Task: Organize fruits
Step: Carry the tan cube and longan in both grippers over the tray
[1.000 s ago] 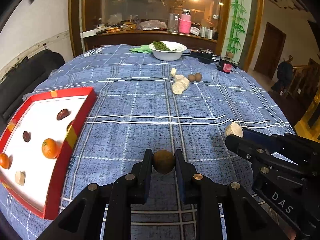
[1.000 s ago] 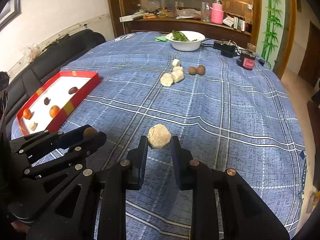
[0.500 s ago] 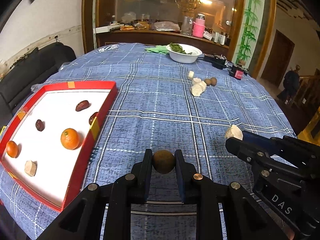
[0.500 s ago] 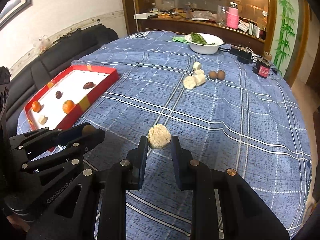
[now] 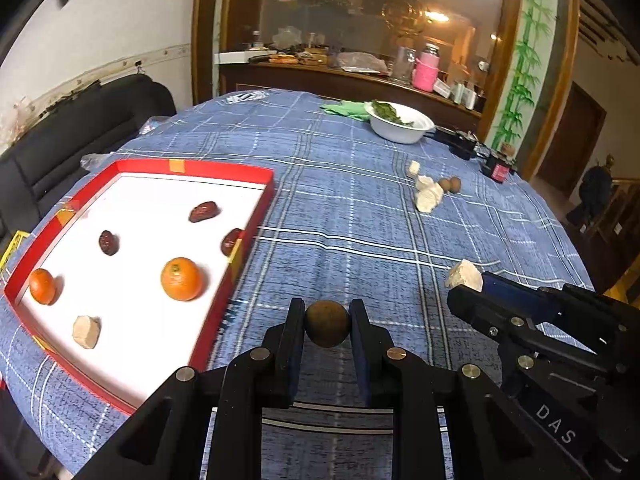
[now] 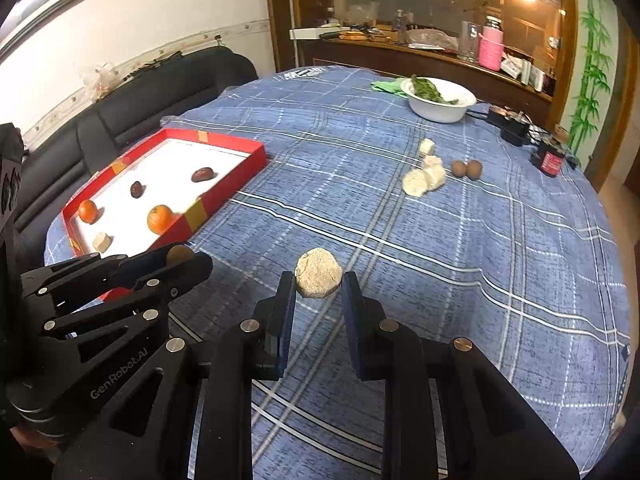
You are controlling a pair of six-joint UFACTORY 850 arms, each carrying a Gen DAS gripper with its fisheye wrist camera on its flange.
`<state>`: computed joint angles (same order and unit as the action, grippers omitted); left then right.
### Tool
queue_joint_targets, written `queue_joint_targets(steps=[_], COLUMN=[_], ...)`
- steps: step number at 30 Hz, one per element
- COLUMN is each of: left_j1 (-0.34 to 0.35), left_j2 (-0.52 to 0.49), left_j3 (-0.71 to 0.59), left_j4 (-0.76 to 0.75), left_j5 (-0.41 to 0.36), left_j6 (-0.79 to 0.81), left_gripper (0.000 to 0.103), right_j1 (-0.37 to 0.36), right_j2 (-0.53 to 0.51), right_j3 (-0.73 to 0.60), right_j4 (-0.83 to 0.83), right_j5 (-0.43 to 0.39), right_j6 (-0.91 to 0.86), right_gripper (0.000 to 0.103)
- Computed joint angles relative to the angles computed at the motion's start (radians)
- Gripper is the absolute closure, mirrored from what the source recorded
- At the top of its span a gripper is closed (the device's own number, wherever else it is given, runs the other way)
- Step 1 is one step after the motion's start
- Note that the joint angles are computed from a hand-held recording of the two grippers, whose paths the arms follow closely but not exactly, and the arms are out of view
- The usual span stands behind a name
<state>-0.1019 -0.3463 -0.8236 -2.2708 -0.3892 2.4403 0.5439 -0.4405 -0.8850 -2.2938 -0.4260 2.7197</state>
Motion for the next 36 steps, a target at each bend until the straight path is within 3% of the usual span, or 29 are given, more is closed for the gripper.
queue_joint_targets(steps=[36], left_j1=[0.182], left_j2=[-0.088], left_j3=[-0.142], left_j4=[-0.035], left_j5=[0.054], left_j6=[-0.097], left_gripper=[0.082], right_j1=[0.068], right_j2=[-0.201], right_j3=[-0.359], right_j4=[-0.003], right_j5=[0.174], right_j6=[-0.185], right_gripper=[0.08])
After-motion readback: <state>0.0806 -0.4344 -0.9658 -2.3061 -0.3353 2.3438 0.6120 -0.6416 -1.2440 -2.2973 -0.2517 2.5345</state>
